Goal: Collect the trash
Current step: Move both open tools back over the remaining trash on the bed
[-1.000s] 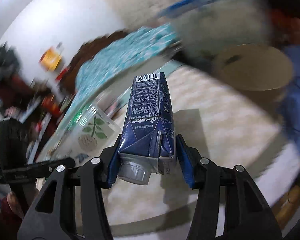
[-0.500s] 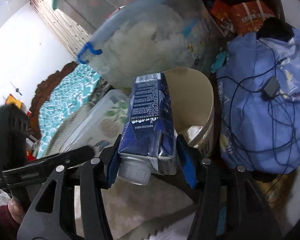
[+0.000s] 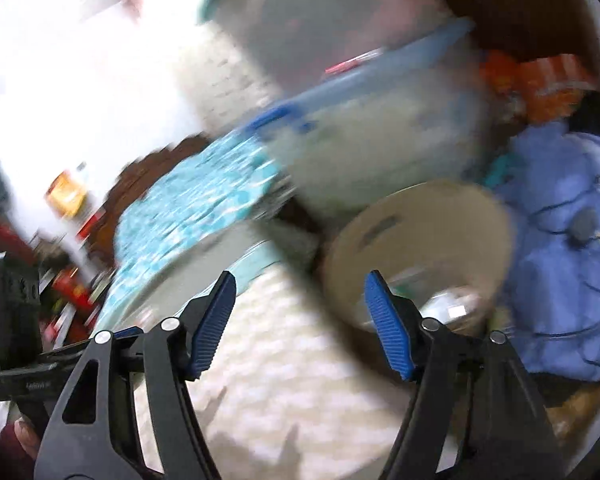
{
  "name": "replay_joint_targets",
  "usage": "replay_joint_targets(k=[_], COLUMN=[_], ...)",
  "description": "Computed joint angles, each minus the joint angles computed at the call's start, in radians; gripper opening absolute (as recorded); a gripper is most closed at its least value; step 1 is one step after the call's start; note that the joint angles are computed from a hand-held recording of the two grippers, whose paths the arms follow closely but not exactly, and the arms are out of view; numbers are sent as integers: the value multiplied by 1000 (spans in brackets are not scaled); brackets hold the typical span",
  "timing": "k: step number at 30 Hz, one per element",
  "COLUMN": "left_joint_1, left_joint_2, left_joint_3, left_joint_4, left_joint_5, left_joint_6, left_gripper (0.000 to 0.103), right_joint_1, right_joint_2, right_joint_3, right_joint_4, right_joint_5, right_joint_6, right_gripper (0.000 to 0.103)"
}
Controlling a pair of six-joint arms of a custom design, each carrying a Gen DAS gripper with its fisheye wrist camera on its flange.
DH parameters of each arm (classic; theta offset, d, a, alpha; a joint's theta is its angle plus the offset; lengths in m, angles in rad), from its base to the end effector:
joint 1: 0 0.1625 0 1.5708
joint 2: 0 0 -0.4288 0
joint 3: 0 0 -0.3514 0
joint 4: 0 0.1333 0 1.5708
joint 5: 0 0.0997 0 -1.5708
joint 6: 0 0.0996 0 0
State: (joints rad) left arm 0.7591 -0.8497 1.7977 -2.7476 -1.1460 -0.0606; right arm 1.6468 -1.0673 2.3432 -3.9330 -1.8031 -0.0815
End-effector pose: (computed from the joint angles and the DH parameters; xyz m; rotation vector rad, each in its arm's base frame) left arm -0.3195 -0.5434 0.1334 0.9630 2.6317 -0.5470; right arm 0.1436 -0.4316 0.2449 0.0212 -2.5188 1.5161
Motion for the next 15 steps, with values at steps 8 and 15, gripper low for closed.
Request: replay_joint_targets(k=[8, 15], left_joint_1=[120, 299], left_joint_2=[-398, -616], left_joint_3=[273, 295], left_joint_4=[13, 102], left_joint_5=[206, 297], left_joint_6=[-159, -331], left_gripper=[79, 78], right_joint_1=[152, 334], right_joint_2=[199, 445], right_joint_3=[-275, -701], right_joint_4=[464, 890], right_joint_5=[175, 121], right_joint_6=[-10, -147], right_gripper=[45, 47])
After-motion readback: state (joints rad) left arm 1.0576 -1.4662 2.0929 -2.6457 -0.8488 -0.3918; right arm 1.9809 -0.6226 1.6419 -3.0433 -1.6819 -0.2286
